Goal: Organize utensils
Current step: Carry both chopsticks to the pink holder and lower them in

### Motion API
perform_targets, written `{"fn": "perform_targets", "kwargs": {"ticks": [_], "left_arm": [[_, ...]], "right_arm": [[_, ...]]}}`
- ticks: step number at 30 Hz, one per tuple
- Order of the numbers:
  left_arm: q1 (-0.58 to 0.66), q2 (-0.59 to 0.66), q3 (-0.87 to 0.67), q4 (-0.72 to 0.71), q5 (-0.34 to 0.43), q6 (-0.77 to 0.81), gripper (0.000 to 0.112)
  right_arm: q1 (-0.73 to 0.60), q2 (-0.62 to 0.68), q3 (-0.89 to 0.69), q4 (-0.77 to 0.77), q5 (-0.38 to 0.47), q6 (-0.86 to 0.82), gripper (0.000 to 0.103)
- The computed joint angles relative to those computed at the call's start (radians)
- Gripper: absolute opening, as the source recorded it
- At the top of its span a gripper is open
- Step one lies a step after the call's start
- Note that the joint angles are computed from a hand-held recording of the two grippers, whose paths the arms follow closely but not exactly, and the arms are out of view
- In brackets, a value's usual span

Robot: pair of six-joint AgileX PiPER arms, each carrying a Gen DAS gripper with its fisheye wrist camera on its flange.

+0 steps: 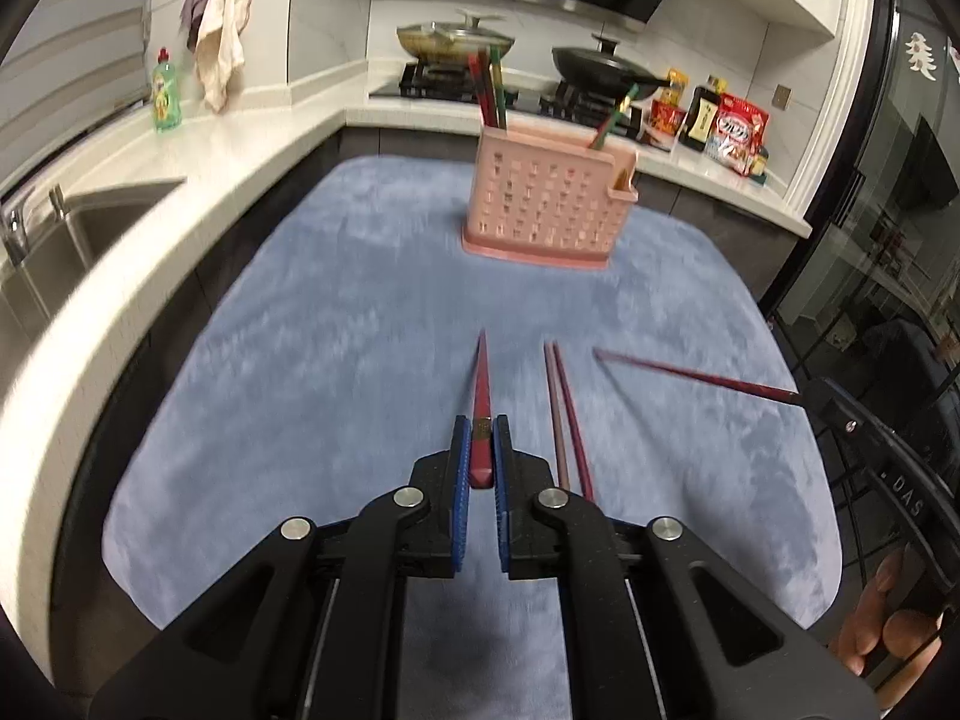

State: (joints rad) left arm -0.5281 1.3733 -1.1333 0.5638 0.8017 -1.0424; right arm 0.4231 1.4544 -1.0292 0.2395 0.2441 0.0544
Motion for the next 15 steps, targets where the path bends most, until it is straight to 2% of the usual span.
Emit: {"fn": "perform_targets", "kwargs": {"ticks": [8,15], "left_arm": [[0.091,0.079,-0.191,-0.047,0.021,0.147,0.007],[0.157,0.172,-0.374,-0.086,0.037,0.262,0.007]], "right_arm": [[-0.039,0.063,-0.177,0.095,0.029,-0.121,0.007],[-0.083,0.168,-0.358,0.230,0.088,-0.253,0.007]]}}
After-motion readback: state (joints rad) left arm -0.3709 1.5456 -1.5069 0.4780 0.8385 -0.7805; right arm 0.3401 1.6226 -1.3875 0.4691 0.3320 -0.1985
